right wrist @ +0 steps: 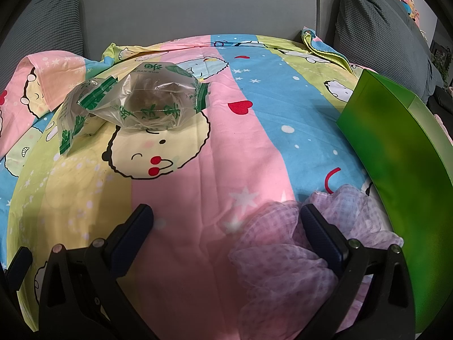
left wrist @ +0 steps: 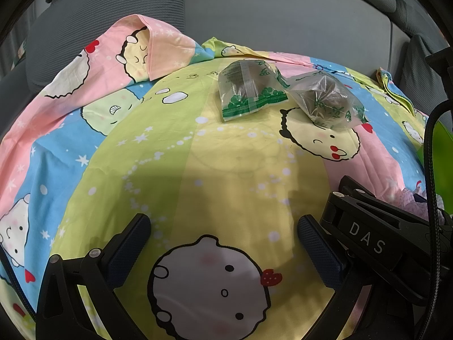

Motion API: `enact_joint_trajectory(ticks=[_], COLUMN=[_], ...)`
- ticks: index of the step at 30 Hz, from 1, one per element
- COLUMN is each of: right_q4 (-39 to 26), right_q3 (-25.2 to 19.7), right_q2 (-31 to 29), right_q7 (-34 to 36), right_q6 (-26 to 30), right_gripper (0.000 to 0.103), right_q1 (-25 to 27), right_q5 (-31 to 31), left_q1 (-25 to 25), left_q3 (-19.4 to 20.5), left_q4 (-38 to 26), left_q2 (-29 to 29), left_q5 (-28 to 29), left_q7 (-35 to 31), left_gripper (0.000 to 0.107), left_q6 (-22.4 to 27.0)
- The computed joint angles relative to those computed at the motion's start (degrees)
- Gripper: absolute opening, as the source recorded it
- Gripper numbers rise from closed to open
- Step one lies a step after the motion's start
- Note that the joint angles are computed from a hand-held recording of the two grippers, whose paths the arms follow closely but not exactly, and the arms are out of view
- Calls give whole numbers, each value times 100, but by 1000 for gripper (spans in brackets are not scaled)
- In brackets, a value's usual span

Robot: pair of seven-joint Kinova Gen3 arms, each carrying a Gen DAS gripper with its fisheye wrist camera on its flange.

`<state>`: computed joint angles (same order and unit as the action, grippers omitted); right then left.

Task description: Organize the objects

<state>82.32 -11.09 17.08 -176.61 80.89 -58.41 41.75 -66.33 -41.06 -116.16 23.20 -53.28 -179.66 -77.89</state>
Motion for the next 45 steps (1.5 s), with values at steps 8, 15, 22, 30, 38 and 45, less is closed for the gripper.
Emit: enact_joint_trajectory(ticks=[8, 15, 22, 30, 38, 45], right_q4=[41, 612, 928, -146, -1406, -2019], right_q3=[-559, -2015, -2073, -2450, -2124, -790], right_q2=[-44, -679, -1869, -1246, 46, 612], right_q7=[8, -44, 840, 2704, 4568, 6110], right_q6=[-22, -440, -2060, -2827, -2042, -1582], right_gripper=[103, 96, 97, 97, 88, 81], right_q1=[468, 1707, 2980, 4597, 4728, 3976], right_q5=[74, 285, -790, -2536, -3716, -4884], left_q1=[17, 15, 16, -60, 1666, 1540], left_q3=[-18, 10, -44, 234, -821, -1759], left_q4=[1, -13, -1, 369, 1026, 980], left_q2=[7, 12, 19, 814, 1543, 1405], left_q5=[-6, -18, -19, -92, -871, -666], left_q7=[1, 34, -5, -85, -43, -8], left_gripper=[103, 103, 103, 103, 103, 94], left_q6=[-3, -11, 5, 246, 146, 1272])
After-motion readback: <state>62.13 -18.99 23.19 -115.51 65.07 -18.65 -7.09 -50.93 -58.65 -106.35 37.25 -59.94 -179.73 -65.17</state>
